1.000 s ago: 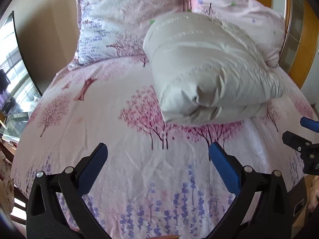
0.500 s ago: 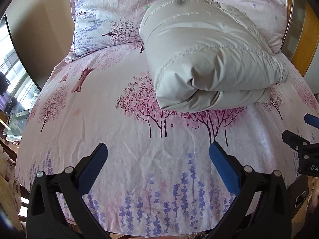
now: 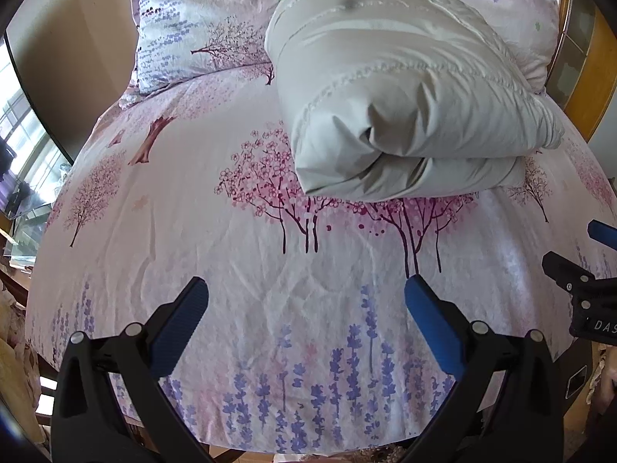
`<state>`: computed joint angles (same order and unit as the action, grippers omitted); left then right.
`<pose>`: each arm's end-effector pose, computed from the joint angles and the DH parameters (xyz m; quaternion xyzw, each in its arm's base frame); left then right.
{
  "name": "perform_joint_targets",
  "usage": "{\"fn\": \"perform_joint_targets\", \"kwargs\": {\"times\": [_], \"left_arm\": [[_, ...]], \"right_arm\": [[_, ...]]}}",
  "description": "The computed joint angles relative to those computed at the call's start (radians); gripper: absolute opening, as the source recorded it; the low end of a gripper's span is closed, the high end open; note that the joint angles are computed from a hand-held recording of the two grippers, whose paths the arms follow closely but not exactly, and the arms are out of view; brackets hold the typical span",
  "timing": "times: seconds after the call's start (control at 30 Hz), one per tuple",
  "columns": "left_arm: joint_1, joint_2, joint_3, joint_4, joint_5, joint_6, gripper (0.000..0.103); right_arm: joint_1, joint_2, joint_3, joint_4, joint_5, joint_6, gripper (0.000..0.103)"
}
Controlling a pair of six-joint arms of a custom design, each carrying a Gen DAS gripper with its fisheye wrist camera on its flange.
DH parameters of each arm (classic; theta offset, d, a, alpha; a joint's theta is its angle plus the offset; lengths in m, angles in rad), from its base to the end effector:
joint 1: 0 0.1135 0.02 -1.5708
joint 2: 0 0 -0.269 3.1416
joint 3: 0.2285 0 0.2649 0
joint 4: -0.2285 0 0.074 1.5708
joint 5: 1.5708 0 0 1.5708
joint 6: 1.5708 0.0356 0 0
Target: Fold large clothes
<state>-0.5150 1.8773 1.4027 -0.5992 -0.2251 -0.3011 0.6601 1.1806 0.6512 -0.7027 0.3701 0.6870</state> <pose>0.3607 -0.1950 0.2099 0.0754 0.9606 0.0029 0.2675 0.1709 0.1163 0.1827 0.0440 0.9684 -0.0384 0.2426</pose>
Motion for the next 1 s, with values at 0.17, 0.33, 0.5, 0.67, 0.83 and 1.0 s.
{"fn": "perform_joint_targets", "kwargs": {"times": [0.17, 0.33, 0.5, 0.67, 0.83, 1.0], "left_arm": [[0.000, 0.004, 0.000, -0.005, 0.004, -0.002, 0.101], [0.003, 0.007, 0.004, -0.004, 0.011, 0.002, 0.101], [-0.004, 0.003, 0.001, -0.001, 0.009, -0.002, 0.101], [-0.005, 0.004, 0.002, -0.003, 0.008, -0.006, 0.101], [-0.007, 0.005, 0.004, -0.002, 0.008, -0.006, 0.101], [-0.008, 0.005, 0.004, -0.002, 0.007, -0.008, 0.101]], "right_arm": [[0.006, 0.001, 0.003, -0.008, 0.007, 0.006, 0.102], [0.005, 0.005, 0.006, -0.009, 0.009, 0.004, 0.102], [0.003, 0.004, 0.006, -0.009, 0.009, 0.006, 0.102], [-0.003, 0.006, 0.004, -0.005, 0.005, 0.001, 0.102], [-0.008, 0.006, 0.000, 0.000, 0.004, 0.000, 0.102], [-0.010, 0.006, 0.000, 0.002, 0.002, -0.002, 0.102]]}}
